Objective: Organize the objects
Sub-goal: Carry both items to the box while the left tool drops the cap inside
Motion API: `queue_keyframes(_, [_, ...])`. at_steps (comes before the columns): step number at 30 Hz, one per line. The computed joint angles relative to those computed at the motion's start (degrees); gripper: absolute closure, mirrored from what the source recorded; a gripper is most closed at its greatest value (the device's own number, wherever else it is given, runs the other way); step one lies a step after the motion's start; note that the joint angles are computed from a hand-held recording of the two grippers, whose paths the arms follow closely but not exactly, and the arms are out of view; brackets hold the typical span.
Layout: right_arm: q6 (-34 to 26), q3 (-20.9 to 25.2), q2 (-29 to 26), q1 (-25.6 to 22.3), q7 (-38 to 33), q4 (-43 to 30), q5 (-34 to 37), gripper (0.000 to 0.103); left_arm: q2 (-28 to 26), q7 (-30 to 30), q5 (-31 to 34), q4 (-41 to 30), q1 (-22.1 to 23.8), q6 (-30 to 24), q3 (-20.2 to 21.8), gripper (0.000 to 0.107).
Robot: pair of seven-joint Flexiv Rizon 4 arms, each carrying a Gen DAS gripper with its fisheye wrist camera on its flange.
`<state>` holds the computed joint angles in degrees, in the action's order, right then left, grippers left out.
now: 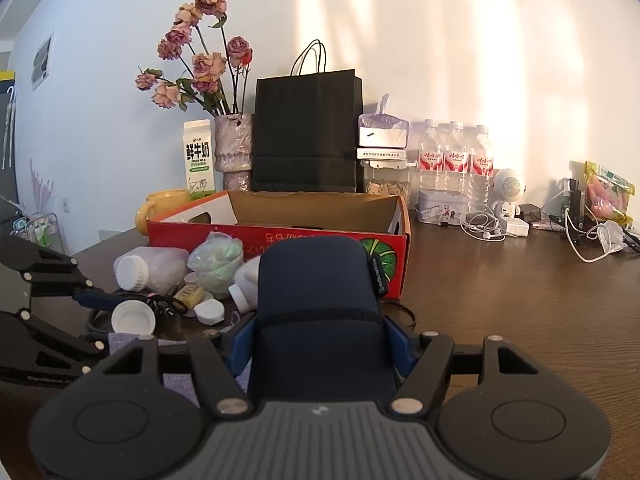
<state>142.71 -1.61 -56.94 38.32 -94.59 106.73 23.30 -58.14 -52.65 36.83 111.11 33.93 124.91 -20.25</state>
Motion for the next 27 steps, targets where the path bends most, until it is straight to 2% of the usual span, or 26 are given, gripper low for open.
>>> queue_keyframes(6, [-0.7,-0.1,0.1,0.0,0.1,0.0,-0.1,0.038,-0.8,-2.4,0.0,1.0,1.5,1.6,-0.9,0.067])
queue_keyframes(11, [-1.0,-0.4,0.1,0.5,-0.3,-0.2,0.4,0.038,-1.1,-9.4,-1.5,2.2,3.4,3.9,-1.9,0.067])
queue_keyframes(19, [-2.4,-0.4,0.1,1.2,-0.8,-1.4,-0.5,0.038,-0.3,-22.5,1.1,2.3,7.4,7.7,-5.9,0.067])
queue_keyframes(27, [-4.6,-1.6,1.5,2.6,-2.3,-5.9,-1.9,0.038,1.0,-30.9,2.8,-2.0,5.8,8.9,-6.8,0.067])
